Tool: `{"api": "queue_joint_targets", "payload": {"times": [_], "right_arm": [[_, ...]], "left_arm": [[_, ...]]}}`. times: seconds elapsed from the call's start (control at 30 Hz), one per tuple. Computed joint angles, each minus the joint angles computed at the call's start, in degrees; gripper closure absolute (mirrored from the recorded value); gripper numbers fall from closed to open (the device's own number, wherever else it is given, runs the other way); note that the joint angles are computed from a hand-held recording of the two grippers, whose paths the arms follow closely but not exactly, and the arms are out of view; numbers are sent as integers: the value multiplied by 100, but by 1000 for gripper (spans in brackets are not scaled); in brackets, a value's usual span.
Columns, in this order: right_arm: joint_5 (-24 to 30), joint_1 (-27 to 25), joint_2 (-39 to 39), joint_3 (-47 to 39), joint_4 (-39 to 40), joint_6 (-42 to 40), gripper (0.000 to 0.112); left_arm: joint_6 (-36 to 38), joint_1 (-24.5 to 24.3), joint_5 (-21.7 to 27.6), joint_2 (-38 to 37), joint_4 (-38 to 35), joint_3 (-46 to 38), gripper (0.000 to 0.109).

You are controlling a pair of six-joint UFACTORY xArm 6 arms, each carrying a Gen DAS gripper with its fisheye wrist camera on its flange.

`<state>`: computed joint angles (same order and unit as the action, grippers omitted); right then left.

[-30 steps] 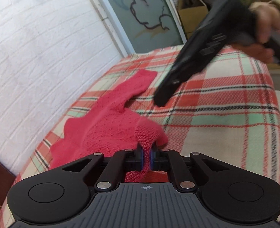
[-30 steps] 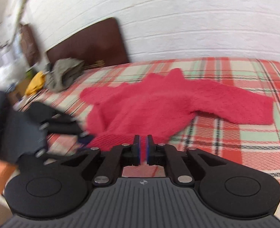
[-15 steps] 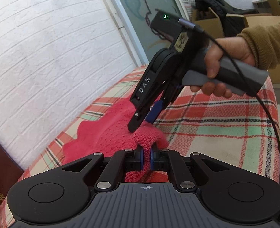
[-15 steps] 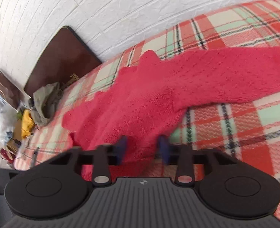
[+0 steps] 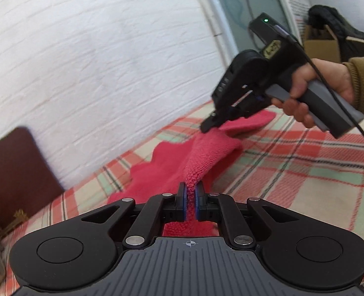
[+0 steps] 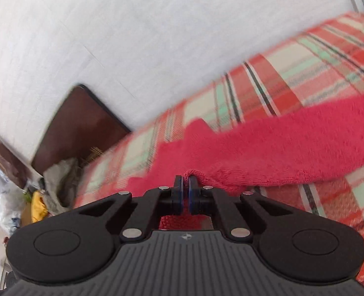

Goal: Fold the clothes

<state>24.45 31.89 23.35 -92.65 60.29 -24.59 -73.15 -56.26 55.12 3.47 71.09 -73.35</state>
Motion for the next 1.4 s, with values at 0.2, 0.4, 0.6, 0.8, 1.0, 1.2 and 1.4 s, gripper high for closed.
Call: {"api": "queue_joint_targets", "payload": {"times": [0.2,0.4,0.6,0.8,1.0,1.2,1.4], "right_arm": [[309,-80,104,36,360,-43,97],[217,-195,-693,805,1904,-2261,74],[131,47,-1228,1482,1107,-4078,74],[-284,372,-1247,1541,838,-5371,72],[-284,556,-982,1218,214,-5692,64],[-160,560,-1019,1312,-743,-4899,106],[174,402,-1615,1822,-305,-4559,107]], "left_arm": [[-93,103,206,110,-378,75,106],[-368,160,216,-136,-453,314,102],[-417,268,262,-185,-467,354,101],[-816,282,461,-348,-461,478,98],[-884,207,608,-441,-451,567,98],[-1120,176,772,-540,-445,669,96],[-1331,132,858,-652,-434,784,92]]}}
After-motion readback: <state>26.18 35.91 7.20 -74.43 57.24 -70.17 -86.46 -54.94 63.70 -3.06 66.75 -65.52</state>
